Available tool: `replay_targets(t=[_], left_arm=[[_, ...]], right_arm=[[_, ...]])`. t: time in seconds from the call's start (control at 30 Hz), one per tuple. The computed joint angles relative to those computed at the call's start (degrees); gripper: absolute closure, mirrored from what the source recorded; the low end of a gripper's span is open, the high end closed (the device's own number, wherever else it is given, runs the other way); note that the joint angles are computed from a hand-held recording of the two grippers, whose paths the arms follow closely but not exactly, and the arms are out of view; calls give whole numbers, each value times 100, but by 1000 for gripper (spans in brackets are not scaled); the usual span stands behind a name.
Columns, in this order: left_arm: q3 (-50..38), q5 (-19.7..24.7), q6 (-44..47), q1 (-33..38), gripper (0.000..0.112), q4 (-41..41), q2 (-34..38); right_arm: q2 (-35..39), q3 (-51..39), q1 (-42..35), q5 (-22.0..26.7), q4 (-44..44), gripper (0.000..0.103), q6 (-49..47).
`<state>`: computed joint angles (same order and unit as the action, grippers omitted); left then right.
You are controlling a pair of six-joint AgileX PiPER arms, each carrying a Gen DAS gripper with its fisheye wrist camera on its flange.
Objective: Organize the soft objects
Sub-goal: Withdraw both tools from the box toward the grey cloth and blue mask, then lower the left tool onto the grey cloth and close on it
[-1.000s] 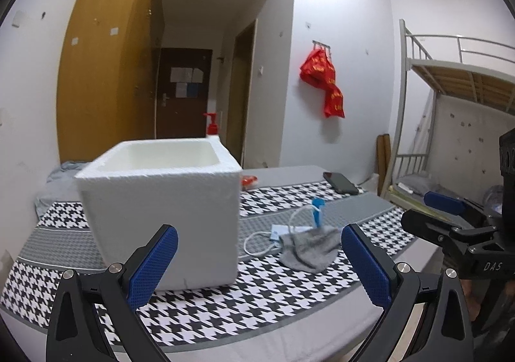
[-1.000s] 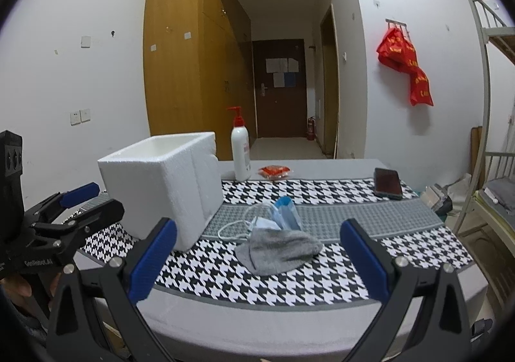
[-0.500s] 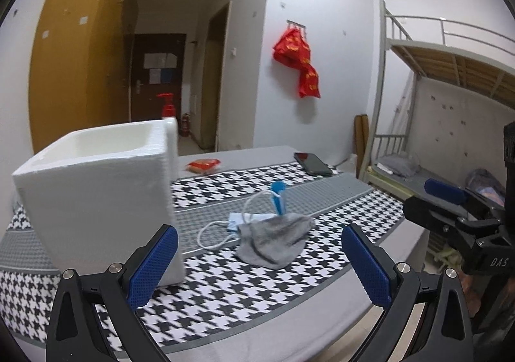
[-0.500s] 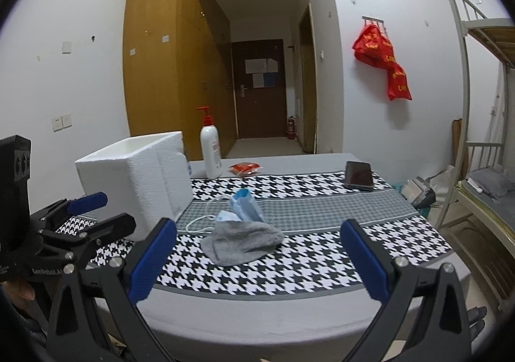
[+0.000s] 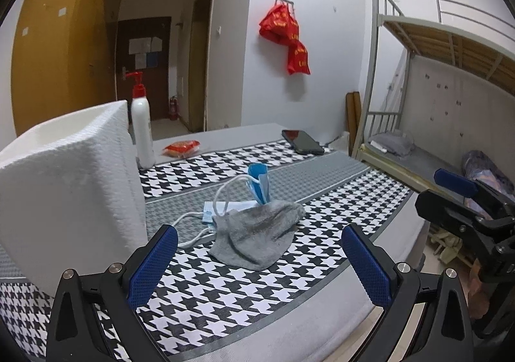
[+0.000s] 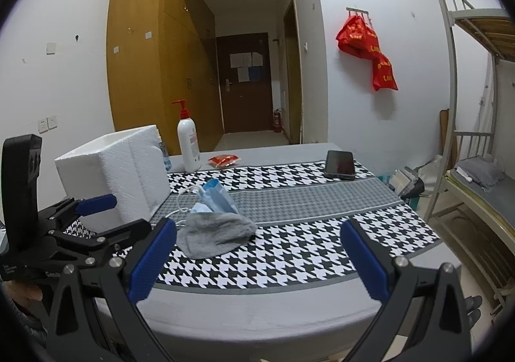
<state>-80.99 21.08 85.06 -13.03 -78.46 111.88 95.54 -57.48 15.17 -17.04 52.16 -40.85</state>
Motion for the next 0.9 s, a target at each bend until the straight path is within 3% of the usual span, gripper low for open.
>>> replay_targets(t=[0.43,0.7,0.9], left_arm=[[-941,39,-2121,-230,10,2104,657],[-1913,449,-4157,-399,10,4042,1261],[-2619,870,-5070,-487,10,4924,1709]], right_arm=[[151,-28,-309,223,-585,1,653],[396,-181,-562,457,-1067,1,1192],[565,-305,-713,596,-1537,1,1647]])
